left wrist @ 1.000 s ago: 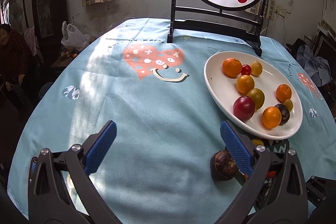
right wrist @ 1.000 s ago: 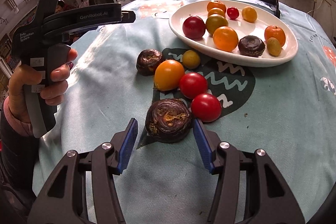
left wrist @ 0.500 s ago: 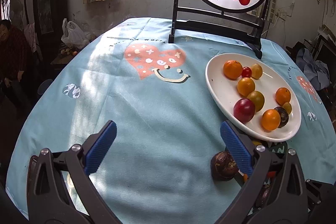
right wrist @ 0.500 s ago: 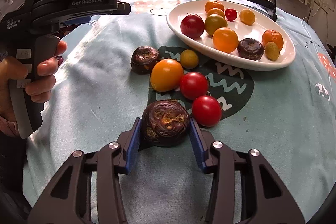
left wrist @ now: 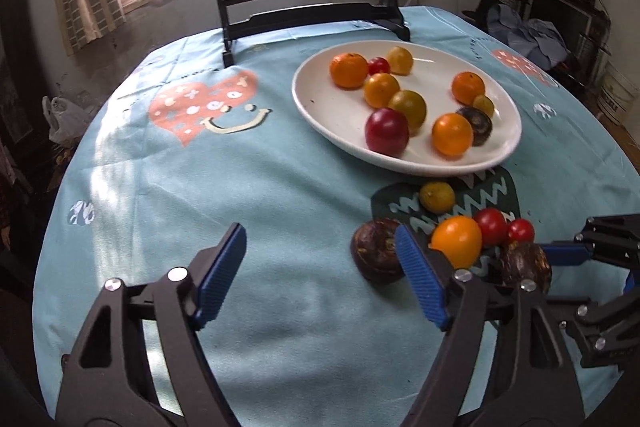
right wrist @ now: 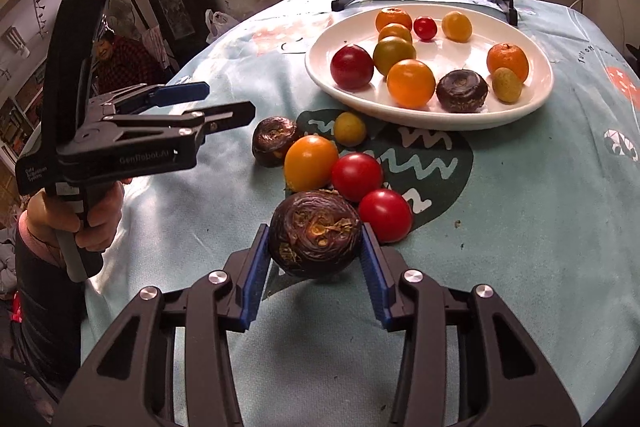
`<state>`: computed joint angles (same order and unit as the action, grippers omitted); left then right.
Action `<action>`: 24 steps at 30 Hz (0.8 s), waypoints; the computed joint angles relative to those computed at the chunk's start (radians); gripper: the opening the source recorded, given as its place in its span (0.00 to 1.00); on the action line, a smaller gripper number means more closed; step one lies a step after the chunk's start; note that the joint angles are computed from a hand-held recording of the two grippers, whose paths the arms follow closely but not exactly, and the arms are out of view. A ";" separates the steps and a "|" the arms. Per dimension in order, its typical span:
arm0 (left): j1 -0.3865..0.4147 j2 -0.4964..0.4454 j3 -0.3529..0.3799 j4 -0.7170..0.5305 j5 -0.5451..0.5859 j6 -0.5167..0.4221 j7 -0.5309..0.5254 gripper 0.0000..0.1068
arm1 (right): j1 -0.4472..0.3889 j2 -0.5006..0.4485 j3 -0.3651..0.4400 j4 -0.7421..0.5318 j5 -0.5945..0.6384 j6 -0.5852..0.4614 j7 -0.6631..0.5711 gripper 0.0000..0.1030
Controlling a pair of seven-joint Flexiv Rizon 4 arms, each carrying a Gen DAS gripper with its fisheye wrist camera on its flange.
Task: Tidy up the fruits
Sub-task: 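Carry both brown fruits over the plate and open both tools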
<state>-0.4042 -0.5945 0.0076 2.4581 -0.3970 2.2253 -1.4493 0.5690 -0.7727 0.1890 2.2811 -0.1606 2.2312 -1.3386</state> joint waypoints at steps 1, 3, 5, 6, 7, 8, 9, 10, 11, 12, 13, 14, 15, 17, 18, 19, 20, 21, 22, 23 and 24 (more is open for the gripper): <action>-0.004 -0.003 0.000 -0.004 0.004 -0.010 0.014 0.67 | 0.000 0.000 0.000 0.000 0.002 0.002 0.000 0.44; 0.000 -0.009 -0.007 -0.011 0.026 -0.028 0.033 0.66 | -0.006 0.000 0.004 0.000 0.001 0.005 0.005 0.44; 0.008 -0.015 -0.014 -0.018 0.052 -0.044 0.045 0.64 | -0.012 0.000 0.005 0.002 0.000 0.009 0.008 0.44; 0.005 -0.018 -0.013 -0.022 0.055 -0.052 0.050 0.64 | -0.012 0.000 0.005 0.003 0.001 0.011 0.010 0.44; 0.001 -0.022 -0.011 -0.027 0.055 -0.060 0.054 0.63 | -0.010 0.000 0.004 0.003 0.004 0.013 0.010 0.44; -0.003 -0.025 -0.007 -0.031 0.052 -0.068 0.058 0.63 | -0.010 0.001 0.003 0.004 0.005 0.014 0.011 0.44; -0.011 -0.030 -0.002 -0.038 0.045 -0.077 0.062 0.61 | -0.008 0.001 0.003 0.005 0.006 0.014 0.011 0.44; -0.018 -0.033 0.003 -0.042 0.037 -0.086 0.065 0.61 | -0.006 0.002 0.001 0.005 0.009 0.016 0.010 0.44; -0.020 -0.037 0.004 -0.046 0.035 -0.093 0.065 0.59 | -0.004 0.002 0.000 0.006 0.012 0.017 0.009 0.44; -0.019 -0.040 0.004 -0.051 0.035 -0.101 0.066 0.57 | -0.002 0.003 -0.001 0.007 0.014 0.019 0.009 0.44; -0.017 -0.043 0.002 -0.055 0.038 -0.106 0.065 0.56 | 0.000 0.003 -0.003 0.008 0.017 0.020 0.008 0.44; -0.013 -0.047 0.000 -0.058 0.046 -0.105 0.062 0.55 | 0.001 0.005 -0.004 0.008 0.019 0.020 0.007 0.43; -0.014 -0.049 0.001 -0.061 0.049 -0.102 0.061 0.54 | 0.004 0.005 -0.006 0.008 0.024 0.022 0.005 0.43; -0.004 -0.052 -0.007 -0.064 0.065 -0.100 0.056 0.51 | 0.009 0.006 -0.008 0.010 0.033 0.029 0.003 0.43; 0.017 -0.053 -0.021 -0.065 0.085 -0.106 0.049 0.50 | 0.009 0.006 -0.008 0.011 0.035 0.032 0.002 0.43; 0.028 -0.054 -0.028 -0.068 0.096 -0.116 0.044 0.49 | 0.009 0.006 -0.008 0.012 0.037 0.035 0.002 0.43; 0.035 -0.056 -0.031 -0.070 0.107 -0.118 0.039 0.48 | 0.010 0.007 -0.008 0.013 0.039 0.038 0.001 0.43; 0.045 -0.056 -0.036 -0.071 0.120 -0.117 0.033 0.44 | 0.010 0.007 -0.008 0.014 0.041 0.040 0.001 0.43; 0.058 -0.056 -0.045 -0.071 0.137 -0.118 0.025 0.43 | 0.011 0.007 -0.008 0.014 0.043 0.040 0.001 0.43; 0.052 -0.057 -0.039 -0.073 0.137 -0.118 0.022 0.42 | 0.012 0.007 -0.008 0.014 0.044 0.041 0.000 0.43; 0.050 -0.057 -0.036 -0.073 0.138 -0.118 0.019 0.42 | 0.011 0.006 -0.008 0.014 0.044 0.042 0.000 0.43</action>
